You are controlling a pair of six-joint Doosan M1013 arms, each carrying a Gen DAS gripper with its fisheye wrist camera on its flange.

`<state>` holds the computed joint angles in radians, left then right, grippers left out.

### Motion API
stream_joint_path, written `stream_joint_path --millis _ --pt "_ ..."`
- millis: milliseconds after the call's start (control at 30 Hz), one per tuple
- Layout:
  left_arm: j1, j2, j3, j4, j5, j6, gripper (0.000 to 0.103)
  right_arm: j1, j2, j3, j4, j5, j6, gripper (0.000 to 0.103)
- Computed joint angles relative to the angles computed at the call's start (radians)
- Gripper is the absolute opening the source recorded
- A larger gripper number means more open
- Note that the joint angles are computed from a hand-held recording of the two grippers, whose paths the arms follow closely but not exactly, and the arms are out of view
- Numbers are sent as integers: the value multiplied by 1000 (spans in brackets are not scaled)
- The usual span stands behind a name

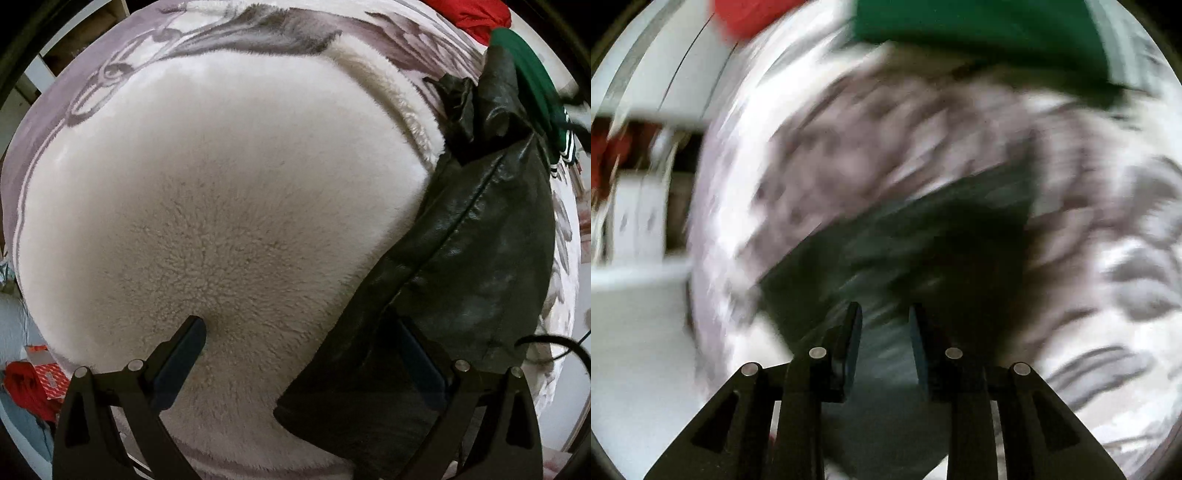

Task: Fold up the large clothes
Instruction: 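Lay the folded hem over the jacket with both tools and smooth it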

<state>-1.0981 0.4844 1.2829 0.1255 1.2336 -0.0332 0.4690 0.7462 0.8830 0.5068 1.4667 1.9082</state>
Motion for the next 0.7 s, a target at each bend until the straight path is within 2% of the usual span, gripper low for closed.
stream_joint_path --millis 100,167,200,267,367,400,533,633,700 --pt "2 8 3 -4 4 3 103 66 113 -145 -65 89 -43 28" --pt "5 15 -2 -1 5 2 103 112 203 -258 -216 173 -60 26" --pt "5 20 -7 4 3 -8 103 124 233 -283 -251 195 -59 26" --pt "9 10 9 3 -24 -33 103 130 253 -290 -277 183 -33 25" --pt "15 0 6 -18 -14 -24 103 124 279 -374 -262 268 -28 25" --pt "15 -3 2 -13 -7 -21 103 117 256 -354 -246 260 -24 25" --pt "-5 -16 -17 20 62 -25 103 99 95 -157 -154 112 -87 25" --pt "-14 -30 -6 16 97 -34 103 113 52 -59 -131 167 -127 25" --pt "-16 -36 6 1 104 -38 103 139 54 -13 -191 163 -116 25"
